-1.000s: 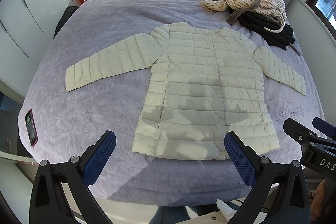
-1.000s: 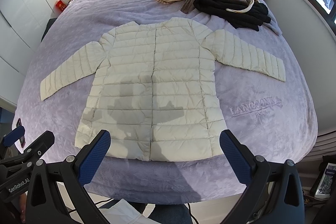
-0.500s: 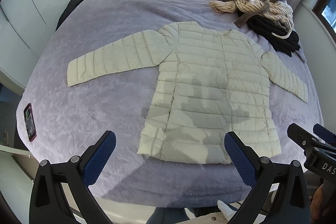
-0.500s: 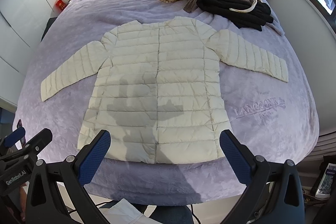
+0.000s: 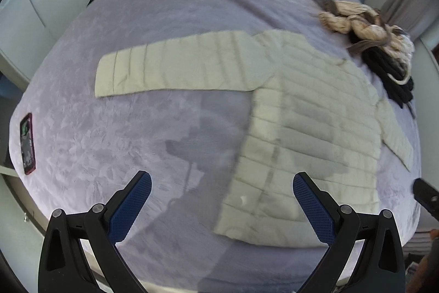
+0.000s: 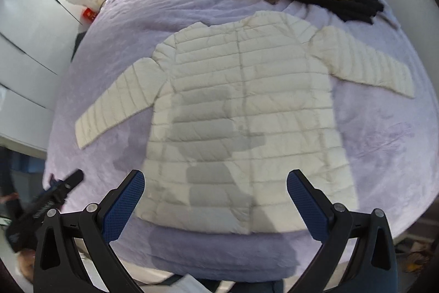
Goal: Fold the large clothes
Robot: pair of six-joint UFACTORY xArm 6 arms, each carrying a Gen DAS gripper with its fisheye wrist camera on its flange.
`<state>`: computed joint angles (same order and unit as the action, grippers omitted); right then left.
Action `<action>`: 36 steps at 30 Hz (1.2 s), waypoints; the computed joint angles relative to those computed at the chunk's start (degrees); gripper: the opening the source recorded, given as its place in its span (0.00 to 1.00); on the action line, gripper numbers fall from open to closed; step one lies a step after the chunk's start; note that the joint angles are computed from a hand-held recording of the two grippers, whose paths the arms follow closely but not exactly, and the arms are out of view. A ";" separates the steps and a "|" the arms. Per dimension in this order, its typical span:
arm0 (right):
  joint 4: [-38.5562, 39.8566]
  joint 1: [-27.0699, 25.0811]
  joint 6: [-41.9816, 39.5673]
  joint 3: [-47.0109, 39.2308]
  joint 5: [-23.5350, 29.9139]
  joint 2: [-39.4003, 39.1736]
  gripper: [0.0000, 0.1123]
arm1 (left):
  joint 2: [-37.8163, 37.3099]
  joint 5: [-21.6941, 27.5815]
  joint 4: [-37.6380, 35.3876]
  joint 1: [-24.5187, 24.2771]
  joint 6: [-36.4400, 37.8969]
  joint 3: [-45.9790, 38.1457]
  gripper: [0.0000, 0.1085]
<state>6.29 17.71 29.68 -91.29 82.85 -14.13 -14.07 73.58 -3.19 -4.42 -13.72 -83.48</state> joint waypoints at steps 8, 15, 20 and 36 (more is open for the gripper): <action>13.36 0.31 -7.88 -2.66 -2.01 10.46 0.92 | 6.44 -2.93 -1.95 6.90 1.16 1.87 0.95; 9.73 3.52 -7.80 -12.39 0.31 23.76 0.92 | 12.01 -9.95 -11.91 13.50 1.63 3.65 0.95; 8.67 3.85 -11.76 -25.54 0.72 35.95 0.92 | 15.09 -18.55 -16.60 15.82 1.17 5.16 0.95; 7.87 5.56 -12.63 -64.00 -0.67 69.14 0.22 | 22.01 -31.10 -32.59 19.81 4.67 8.35 0.95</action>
